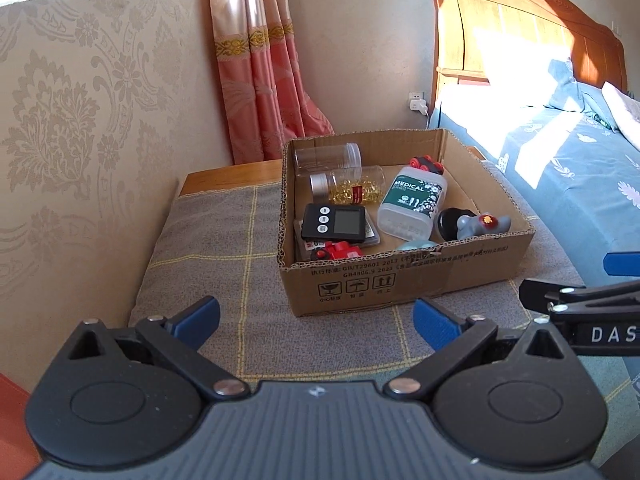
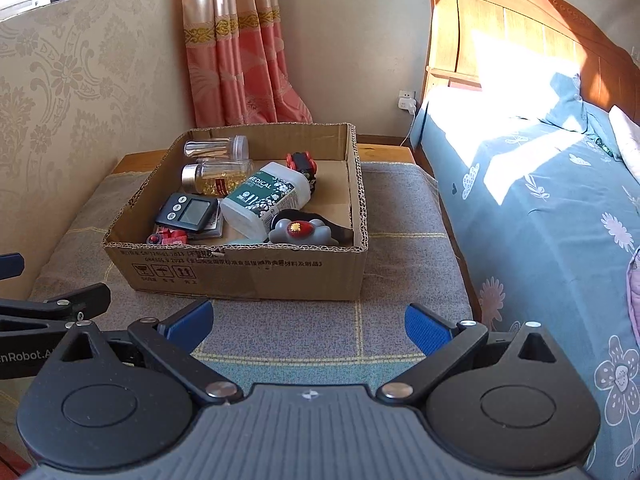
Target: Organize rigid objects
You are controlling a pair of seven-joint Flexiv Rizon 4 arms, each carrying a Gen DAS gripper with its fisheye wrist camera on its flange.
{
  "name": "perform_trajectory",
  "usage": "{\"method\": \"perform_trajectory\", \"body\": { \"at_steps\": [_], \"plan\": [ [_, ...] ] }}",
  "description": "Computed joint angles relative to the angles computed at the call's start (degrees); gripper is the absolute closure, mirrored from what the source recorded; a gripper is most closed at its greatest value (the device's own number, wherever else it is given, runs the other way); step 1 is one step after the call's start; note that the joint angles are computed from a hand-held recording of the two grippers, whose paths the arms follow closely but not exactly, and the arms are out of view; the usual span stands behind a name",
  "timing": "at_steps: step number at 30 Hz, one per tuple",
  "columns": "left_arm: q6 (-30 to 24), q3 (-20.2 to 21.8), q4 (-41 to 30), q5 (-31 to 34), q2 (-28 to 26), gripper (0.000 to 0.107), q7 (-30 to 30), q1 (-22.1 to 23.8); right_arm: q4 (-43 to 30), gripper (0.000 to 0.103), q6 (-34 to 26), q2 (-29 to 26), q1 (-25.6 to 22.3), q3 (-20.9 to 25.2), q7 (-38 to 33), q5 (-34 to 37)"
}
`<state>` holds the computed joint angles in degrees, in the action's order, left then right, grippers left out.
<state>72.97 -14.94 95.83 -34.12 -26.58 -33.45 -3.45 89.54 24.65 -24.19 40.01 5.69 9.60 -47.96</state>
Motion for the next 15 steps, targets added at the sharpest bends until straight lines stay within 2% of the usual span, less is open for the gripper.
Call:
{"method": "perform_trajectory", "body": {
  "at_steps": [15],
  "plan": [
    [0.4, 0.5, 0.6, 0.0, 1.0, 0.004, -1.3, -0.3, 0.3, 0.000, 0.2, 0.5, 0.3, 0.1, 1.4, -0.9]
  ]
}}
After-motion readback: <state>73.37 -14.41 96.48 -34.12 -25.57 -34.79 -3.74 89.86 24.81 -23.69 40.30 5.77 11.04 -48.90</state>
